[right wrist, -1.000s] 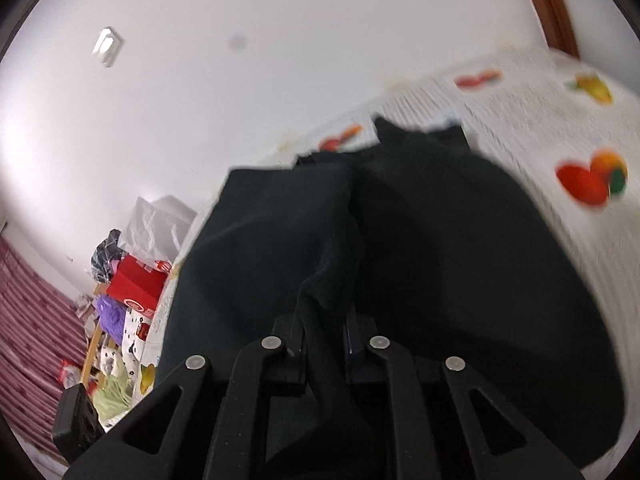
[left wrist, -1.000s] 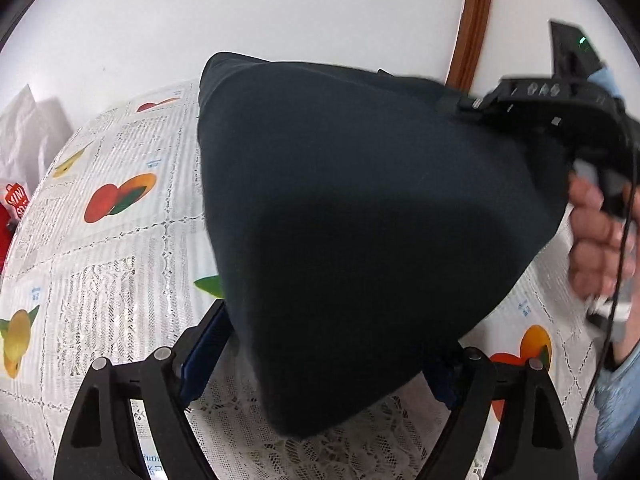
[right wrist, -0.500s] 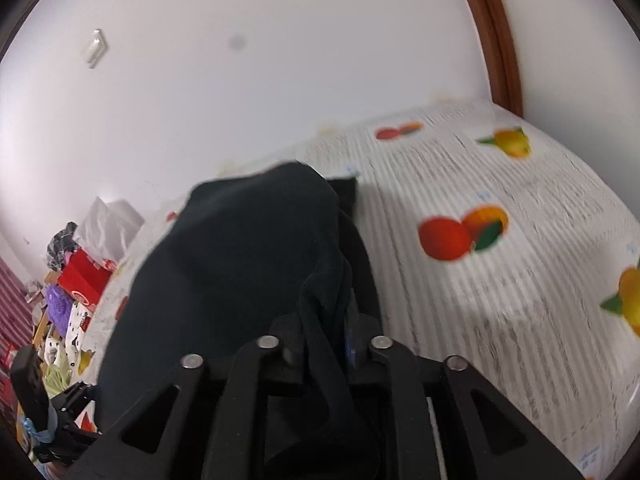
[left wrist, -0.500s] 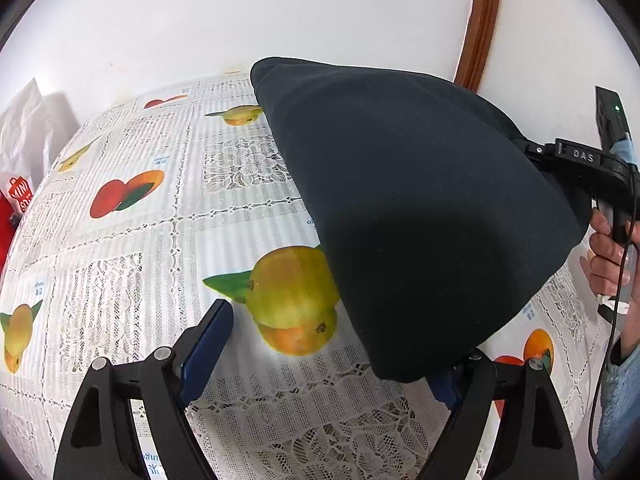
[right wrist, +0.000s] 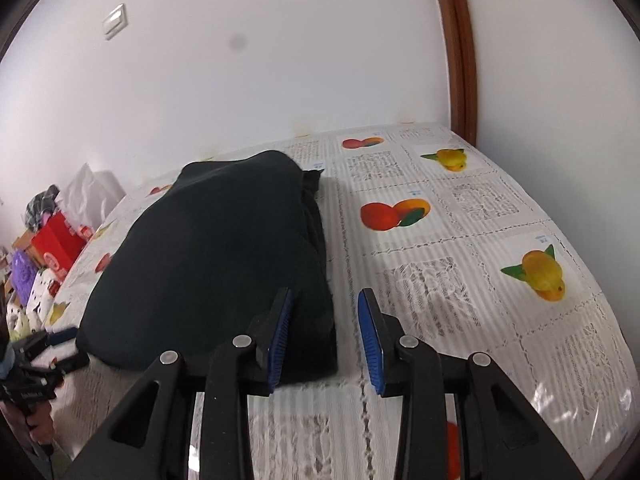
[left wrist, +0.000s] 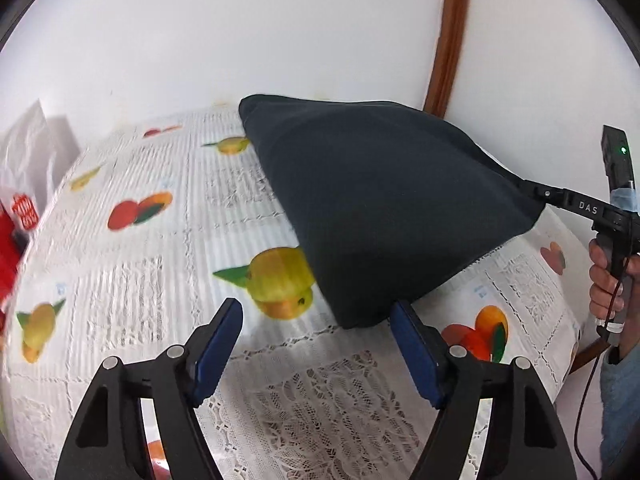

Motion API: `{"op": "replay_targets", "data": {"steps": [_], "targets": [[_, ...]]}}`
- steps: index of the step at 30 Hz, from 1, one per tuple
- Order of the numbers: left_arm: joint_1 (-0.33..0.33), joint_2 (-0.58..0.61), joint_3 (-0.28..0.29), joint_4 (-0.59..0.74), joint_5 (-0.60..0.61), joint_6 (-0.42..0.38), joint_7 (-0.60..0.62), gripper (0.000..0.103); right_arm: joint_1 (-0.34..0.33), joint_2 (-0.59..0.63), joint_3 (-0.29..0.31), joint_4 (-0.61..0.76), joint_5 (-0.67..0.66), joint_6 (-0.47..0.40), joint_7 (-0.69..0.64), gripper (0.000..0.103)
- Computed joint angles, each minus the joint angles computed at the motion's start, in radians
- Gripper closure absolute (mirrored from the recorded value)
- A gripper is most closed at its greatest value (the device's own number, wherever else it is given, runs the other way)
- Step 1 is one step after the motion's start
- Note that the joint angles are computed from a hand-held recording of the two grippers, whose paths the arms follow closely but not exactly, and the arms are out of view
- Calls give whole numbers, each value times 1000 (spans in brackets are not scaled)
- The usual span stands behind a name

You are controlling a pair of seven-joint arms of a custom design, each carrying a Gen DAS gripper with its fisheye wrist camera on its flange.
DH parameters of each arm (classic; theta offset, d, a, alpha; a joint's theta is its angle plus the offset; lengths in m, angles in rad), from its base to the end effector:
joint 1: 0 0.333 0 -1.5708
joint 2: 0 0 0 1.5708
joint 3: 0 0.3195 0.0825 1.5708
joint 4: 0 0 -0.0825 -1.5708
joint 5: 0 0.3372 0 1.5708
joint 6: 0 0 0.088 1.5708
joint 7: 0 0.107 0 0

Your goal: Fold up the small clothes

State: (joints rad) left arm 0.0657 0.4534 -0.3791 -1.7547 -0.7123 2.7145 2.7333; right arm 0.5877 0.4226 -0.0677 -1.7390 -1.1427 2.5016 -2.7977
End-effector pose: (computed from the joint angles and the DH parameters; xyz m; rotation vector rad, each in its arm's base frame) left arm 0.6405 -0.1459 0.4057 -1.0095 2.5308 -1.0401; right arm 0.5571 0.3325 0.3968 -1.1922 2.0921 -0.8193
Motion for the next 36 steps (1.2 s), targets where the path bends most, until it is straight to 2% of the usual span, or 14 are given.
{"op": "replay_targets", "data": {"steps": [3,4,6,7,8,9,10,13,18,23,29,33,35,36], "targets": [[-31,14,20,12,54,-17,-44,38,-14,20,-3,-1,-1,80,41,70],[-48,24,31,20,78,-13,-72,47,-14,22,-5,-4,4,94,47,70],[-69,44,46,39,119,-7,-133,65,-5,45,-10,18,34,67,33,70],[-63,56,39,58,125,-31,-153,78,0,54,-15,27,38,65,39,70],[-47,67,27,80,121,-73,-166,82,8,59,-26,30,27,69,57,80],[-43,65,25,77,117,-67,-176,84,10,60,-37,25,1,104,87,93],[-37,65,20,77,112,-66,-181,86,14,62,-43,29,-8,115,107,92],[-21,60,15,75,101,-76,-188,88,24,86,-39,69,27,71,73,93],[2,35,16,49,78,-58,-178,89,29,126,-51,124,56,104,60,93],[21,-2,30,3,76,-40,-162,89,38,172,-55,198,133,126,-54,92],[30,-21,50,3,76,-111,-171,85,104,149,-101,221,90,73,-98,89],[93,-92,13,-57,-79,-148,-13,80,84,181,-70,265,149,11,-200,89],[108,-125,18,-70,-147,-187,46,76,63,184,-56,235,205,37,-214,89],[99,-136,26,-71,-162,-180,57,74,70,178,-65,212,205,51,-193,88]]}}
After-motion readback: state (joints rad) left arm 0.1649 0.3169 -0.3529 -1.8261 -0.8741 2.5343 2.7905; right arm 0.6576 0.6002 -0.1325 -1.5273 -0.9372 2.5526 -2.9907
